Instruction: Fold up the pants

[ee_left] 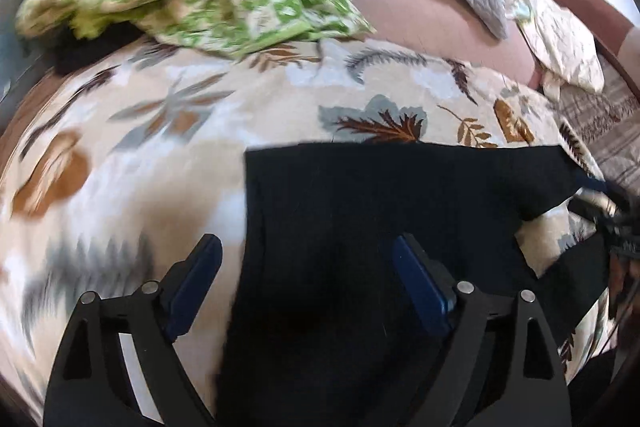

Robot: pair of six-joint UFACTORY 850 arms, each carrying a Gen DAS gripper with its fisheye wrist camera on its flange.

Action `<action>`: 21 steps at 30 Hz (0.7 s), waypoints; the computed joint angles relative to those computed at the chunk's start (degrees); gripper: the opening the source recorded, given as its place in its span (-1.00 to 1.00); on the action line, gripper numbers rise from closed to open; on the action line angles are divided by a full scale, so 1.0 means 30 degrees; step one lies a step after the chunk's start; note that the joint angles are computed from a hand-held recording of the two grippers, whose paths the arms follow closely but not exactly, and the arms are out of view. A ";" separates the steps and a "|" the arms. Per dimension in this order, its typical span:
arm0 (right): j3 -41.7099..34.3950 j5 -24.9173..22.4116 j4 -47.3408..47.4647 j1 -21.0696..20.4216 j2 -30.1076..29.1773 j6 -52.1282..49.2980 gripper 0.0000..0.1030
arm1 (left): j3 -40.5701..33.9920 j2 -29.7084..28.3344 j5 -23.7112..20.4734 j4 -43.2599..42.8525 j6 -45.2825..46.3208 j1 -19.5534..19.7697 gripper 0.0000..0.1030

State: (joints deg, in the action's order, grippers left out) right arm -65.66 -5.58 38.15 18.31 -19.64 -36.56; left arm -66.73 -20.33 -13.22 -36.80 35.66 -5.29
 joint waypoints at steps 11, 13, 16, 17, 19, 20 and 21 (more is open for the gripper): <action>-0.8169 -0.4683 -0.5512 -0.0415 -0.6352 -0.1309 0.62 | -0.7098 -0.5269 -0.4324 0.4734 0.2362 -0.0319 0.72; -0.9076 -0.5482 -0.5412 -0.0502 -0.7128 -0.1996 0.62 | -0.7711 -0.5891 -0.4500 0.6266 0.1846 -0.0591 0.72; -1.1087 -0.8189 -0.5959 -0.0661 -0.8639 -0.1068 0.55 | -0.8515 -0.6728 -0.4879 0.7680 0.1455 -0.0806 0.72; -1.1408 -0.8683 -0.6115 -0.0628 -0.8980 -0.0975 0.30 | -0.8720 -0.6920 -0.4999 0.7234 0.1911 -0.0768 0.72; -1.1053 -0.8106 -0.5590 -0.0576 -0.8804 -0.1665 0.16 | -0.9340 -0.7365 -0.5746 0.6412 0.2132 -0.0620 0.71; -1.0899 -0.7988 -0.5075 -0.0587 -0.8692 -0.2083 -0.23 | -0.9674 -0.7597 -0.6311 0.5812 0.2226 -0.0507 0.58; -1.0520 -0.7325 -0.5357 -0.0491 -0.8431 -0.1701 -0.66 | -0.9642 -0.7582 -0.6441 0.5128 0.2698 -0.0433 0.48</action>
State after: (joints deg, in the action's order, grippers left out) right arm -97.22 -27.56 22.08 16.84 -44.94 -41.67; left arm -95.65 -43.07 -32.54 -21.42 43.75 -6.59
